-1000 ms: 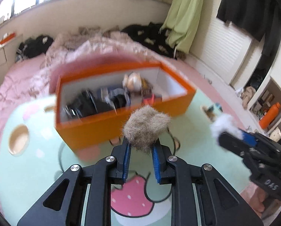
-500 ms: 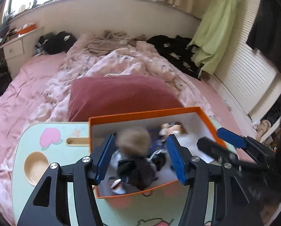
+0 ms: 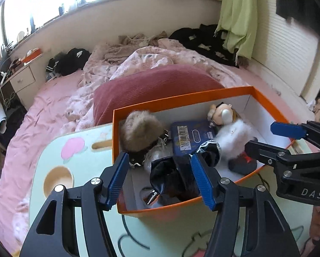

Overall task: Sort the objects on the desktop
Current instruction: 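Lower both fuzzy balls into the orange box and open both grippers, then withdraw both open grippers from the box back over the table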

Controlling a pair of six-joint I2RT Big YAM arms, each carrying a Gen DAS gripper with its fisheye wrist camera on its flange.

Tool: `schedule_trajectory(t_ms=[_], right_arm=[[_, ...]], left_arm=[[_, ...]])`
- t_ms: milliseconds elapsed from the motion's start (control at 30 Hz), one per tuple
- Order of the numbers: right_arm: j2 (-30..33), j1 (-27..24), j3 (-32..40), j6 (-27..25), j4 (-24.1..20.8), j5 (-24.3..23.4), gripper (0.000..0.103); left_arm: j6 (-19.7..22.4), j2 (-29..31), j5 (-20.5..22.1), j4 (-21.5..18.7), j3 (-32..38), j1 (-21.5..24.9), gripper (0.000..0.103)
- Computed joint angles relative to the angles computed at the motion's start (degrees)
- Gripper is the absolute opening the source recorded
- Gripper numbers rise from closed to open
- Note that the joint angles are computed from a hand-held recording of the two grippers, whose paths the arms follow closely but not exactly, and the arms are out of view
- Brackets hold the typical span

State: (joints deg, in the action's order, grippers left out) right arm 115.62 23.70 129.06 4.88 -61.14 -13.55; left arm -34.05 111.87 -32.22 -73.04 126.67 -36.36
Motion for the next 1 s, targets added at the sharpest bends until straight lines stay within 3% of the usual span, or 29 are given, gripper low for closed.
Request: schedule_trajectory(t_ms=[200, 367, 433, 467, 567, 600, 633, 767, 900, 967, 1000], right_arm=[[-7.5, 0.8, -11.64, 1.09, 5.51, 0.01, 0.07], [-8.98, 1.33, -13.59, 2.55, 7.46, 0.66, 0.069], [-12.4, 0.97, -19.11, 4.53, 14.19, -1.2, 0.069], [-15.79, 1.1, -23.99, 5.38, 19.39, -0.31, 0.069], [-22.38, 1.79, -32.72, 3.68, 26.07, 3.02, 0.07], [-23.9, 2.03, -34.71, 2.81, 26.35, 3.61, 0.073], [-25.0, 2.17, -36.36, 2.14, 26.25, 3.81, 0.075], [-26.02, 2.82, -40.71, 1.26, 23.88, 5.14, 0.075], [-24.38, 2.93, -41.11, 0.82, 20.84, 7.18, 0.077], [-23.08, 2.76, -40.09, 0.96, 18.53, 8.02, 0.089], [-23.25, 2.82, -40.63, 0.86, 19.12, 9.31, 0.096]], left_arm=[[0.23, -5.78, -0.13, 4.9, -8.75, -1.69, 0.061], [0.87, -7.37, -0.01, 7.53, -11.19, -1.92, 0.063], [0.03, -9.12, -0.51, 9.89, -13.38, -2.38, 0.063], [-0.15, -11.29, -2.13, 13.22, -16.18, -3.29, 0.063], [0.92, -15.81, -5.02, 18.69, -21.02, -6.31, 0.067], [0.26, -16.09, -4.88, 17.74, -20.97, -7.15, 0.079], [-0.71, -16.01, -4.4, 15.93, -20.64, -7.91, 0.083], [-4.3, -13.91, -3.16, 9.07, -20.46, -10.11, 0.083], [-8.82, -11.19, 0.93, 5.27, -19.6, -8.8, 0.083], [-11.01, -10.43, 4.65, 3.8, -19.66, -7.69, 0.083], [-11.56, -10.25, 3.11, 3.14, -19.6, -7.99, 0.084]])
